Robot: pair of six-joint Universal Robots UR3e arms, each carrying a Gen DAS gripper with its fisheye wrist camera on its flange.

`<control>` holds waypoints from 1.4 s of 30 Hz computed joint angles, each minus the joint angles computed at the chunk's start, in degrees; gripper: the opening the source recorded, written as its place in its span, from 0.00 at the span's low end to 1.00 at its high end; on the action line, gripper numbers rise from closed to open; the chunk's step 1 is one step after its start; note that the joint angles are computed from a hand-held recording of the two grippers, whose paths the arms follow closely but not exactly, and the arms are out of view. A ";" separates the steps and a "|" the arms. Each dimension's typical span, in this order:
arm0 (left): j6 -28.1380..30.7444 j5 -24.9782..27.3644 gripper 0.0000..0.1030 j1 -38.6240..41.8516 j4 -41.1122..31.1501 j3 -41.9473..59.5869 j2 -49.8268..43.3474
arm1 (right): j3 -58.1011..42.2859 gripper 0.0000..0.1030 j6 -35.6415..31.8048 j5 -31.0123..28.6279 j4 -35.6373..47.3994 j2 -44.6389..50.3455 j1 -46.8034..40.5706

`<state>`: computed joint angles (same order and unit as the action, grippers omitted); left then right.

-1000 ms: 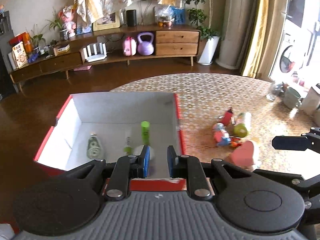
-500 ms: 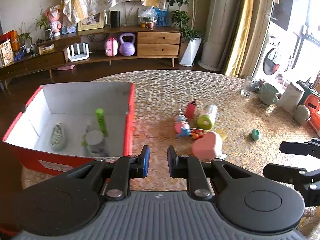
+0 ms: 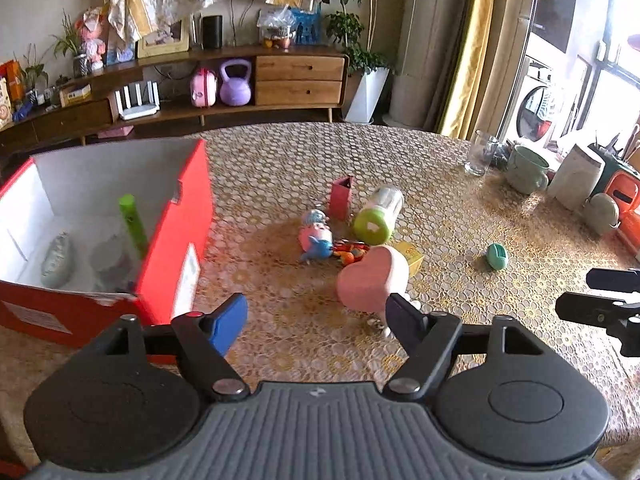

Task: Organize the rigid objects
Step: 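Move both open tools back from the box to the pile, then grasp the pink heart-shaped box with the left tool while the right tool grasps the teal sharpener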

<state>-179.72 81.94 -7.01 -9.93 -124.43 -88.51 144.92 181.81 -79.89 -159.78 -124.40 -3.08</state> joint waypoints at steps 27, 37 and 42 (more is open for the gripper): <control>-8.47 -1.80 0.81 -5.89 6.15 20.75 -30.99 | -4.65 0.93 -5.23 2.41 -31.30 40.21 -7.71; -7.55 -2.53 0.80 -5.93 5.32 24.06 -34.17 | -9.23 0.68 -4.68 -0.64 -31.71 46.29 -5.49; -6.89 -2.00 0.73 -6.36 5.93 24.34 -34.63 | -10.68 0.55 -3.79 -3.87 -32.22 47.91 -3.82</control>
<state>-186.61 79.94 -13.37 -4.00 -100.10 -123.14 134.23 178.02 -83.75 -192.00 -76.49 -6.89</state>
